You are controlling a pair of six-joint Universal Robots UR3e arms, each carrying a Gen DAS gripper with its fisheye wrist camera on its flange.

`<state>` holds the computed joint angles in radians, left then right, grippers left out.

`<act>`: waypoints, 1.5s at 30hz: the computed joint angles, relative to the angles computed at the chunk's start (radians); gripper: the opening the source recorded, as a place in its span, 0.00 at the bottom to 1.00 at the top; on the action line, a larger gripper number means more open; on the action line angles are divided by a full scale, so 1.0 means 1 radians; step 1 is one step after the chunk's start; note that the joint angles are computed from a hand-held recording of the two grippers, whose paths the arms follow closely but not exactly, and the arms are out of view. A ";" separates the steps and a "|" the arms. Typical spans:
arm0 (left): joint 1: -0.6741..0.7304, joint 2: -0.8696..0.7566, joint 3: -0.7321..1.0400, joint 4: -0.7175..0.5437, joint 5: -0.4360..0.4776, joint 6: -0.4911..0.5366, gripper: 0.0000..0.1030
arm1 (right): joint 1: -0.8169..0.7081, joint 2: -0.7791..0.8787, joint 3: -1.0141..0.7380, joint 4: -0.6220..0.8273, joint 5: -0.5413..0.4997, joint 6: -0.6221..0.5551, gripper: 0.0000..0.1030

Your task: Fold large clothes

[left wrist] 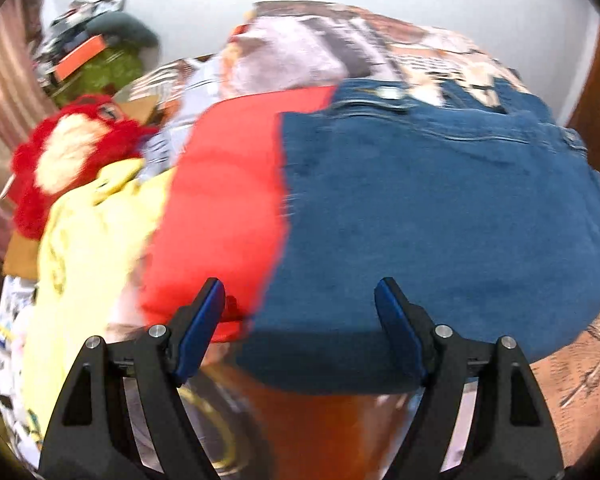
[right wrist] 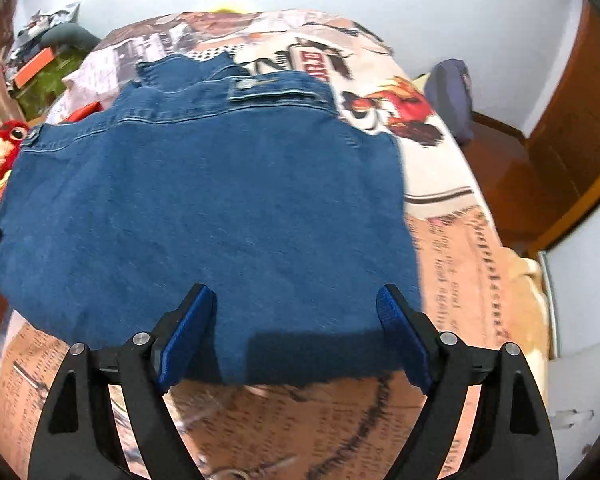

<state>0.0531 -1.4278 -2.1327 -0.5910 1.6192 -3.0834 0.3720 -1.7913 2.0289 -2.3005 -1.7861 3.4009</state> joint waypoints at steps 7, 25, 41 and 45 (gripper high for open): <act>0.208 0.197 -0.099 -0.085 -0.076 0.020 0.75 | 0.019 -0.025 -0.035 0.067 0.004 0.005 0.80; 0.374 0.272 -0.224 -0.339 -0.659 0.011 0.75 | 0.187 0.135 -0.180 -0.001 0.031 0.064 0.80; 0.166 -0.028 -0.154 0.156 -0.545 -0.399 0.36 | 0.169 0.128 -0.165 0.038 0.070 0.097 0.80; -0.034 0.039 -0.017 0.112 -0.275 -0.379 0.22 | 0.185 0.142 -0.208 0.062 0.063 0.106 0.80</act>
